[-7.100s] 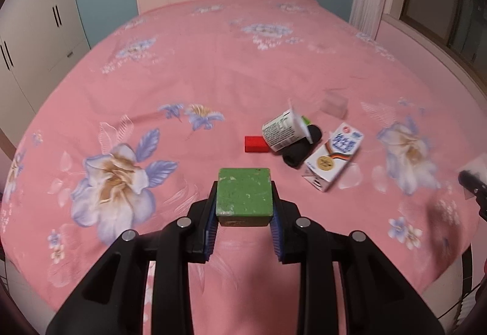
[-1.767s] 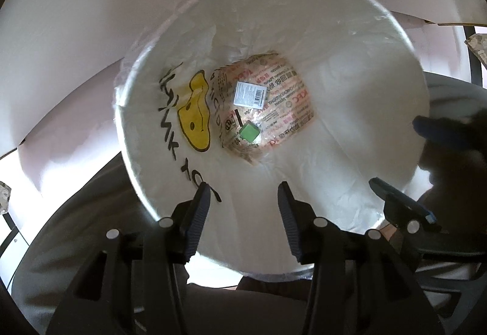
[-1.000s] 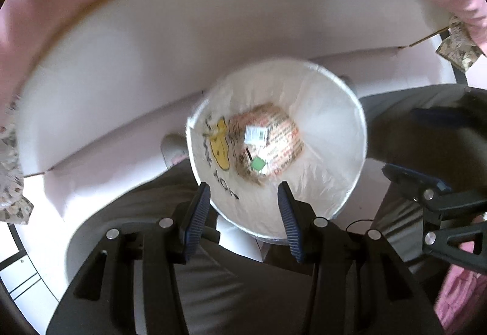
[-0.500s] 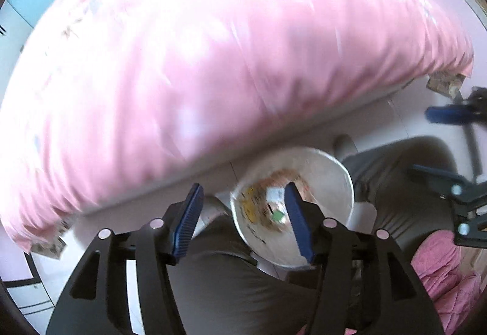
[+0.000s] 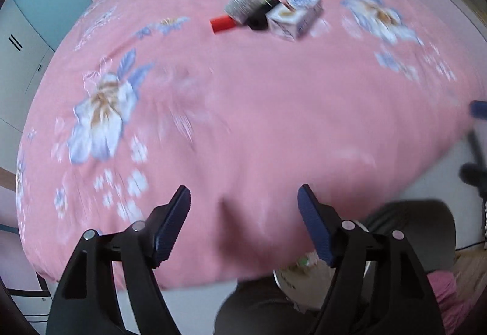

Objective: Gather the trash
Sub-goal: 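Move both open tools back toward the items on the bed, then grasp the red block with the left tool while the right tool grasps the milk carton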

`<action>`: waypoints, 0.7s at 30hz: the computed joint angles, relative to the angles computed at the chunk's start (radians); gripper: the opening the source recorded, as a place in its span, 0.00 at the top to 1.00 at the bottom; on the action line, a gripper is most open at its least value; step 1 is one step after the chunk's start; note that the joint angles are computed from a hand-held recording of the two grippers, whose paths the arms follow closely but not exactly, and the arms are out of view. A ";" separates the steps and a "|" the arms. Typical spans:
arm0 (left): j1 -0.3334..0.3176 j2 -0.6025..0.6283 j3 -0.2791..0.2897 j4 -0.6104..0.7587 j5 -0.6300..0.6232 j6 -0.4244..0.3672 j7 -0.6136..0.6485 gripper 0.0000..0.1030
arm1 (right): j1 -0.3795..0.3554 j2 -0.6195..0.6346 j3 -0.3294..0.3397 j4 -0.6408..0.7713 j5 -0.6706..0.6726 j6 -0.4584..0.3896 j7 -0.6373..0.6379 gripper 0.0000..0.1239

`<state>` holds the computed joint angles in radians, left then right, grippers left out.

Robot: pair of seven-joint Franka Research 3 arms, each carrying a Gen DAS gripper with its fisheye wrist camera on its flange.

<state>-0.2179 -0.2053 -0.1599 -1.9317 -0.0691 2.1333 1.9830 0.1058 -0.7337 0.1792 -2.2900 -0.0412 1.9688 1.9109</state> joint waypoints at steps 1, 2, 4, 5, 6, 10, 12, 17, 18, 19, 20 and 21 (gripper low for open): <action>0.002 0.038 -0.003 0.040 0.008 -0.003 -0.007 0.27 | -0.014 0.022 0.000 0.029 -0.014 -0.001 0.004 0.40; 0.004 0.063 -0.009 0.064 0.018 -0.004 -0.020 0.27 | -0.023 0.041 -0.006 0.048 -0.023 0.003 0.003 0.40; 0.007 0.125 -0.020 0.131 0.038 -0.010 -0.045 0.27 | -0.044 0.095 -0.012 0.101 -0.044 0.012 0.008 0.40; 0.010 0.165 -0.023 0.176 0.041 -0.016 -0.047 0.27 | -0.051 0.119 -0.016 0.124 -0.054 0.014 0.012 0.40; 0.012 0.202 -0.027 0.219 0.048 -0.022 -0.053 0.27 | -0.061 0.147 -0.020 0.151 -0.065 0.017 0.021 0.40; 0.018 0.326 -0.044 0.365 0.073 -0.045 -0.069 0.27 | -0.082 0.262 -0.052 0.251 -0.077 0.026 0.054 0.40; 0.016 0.413 -0.052 0.469 0.094 -0.067 -0.078 0.27 | -0.087 0.316 -0.066 0.297 -0.087 0.030 0.072 0.40; -0.008 0.589 -0.062 0.669 0.162 -0.084 -0.085 0.27 | -0.090 0.467 -0.102 0.421 -0.116 0.023 0.141 0.40; -0.016 0.628 -0.062 0.714 0.175 -0.087 -0.084 0.27 | -0.090 0.503 -0.111 0.451 -0.121 0.018 0.158 0.40; -0.024 0.670 -0.062 0.765 0.185 -0.098 -0.078 0.27 | -0.088 0.538 -0.121 0.479 -0.125 0.014 0.171 0.40; -0.033 0.704 -0.061 0.810 0.196 -0.107 -0.076 0.27 | -0.085 0.562 -0.130 0.498 -0.131 0.010 0.183 0.40; -0.041 0.741 -0.060 0.856 0.203 -0.114 -0.072 0.27 | -0.083 0.597 -0.140 0.526 -0.139 0.002 0.201 0.40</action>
<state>-0.2594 0.5358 -0.2201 -1.0754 0.1338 2.0191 1.9109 0.0223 -0.1366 0.0395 -1.7637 -0.1799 1.9710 2.1118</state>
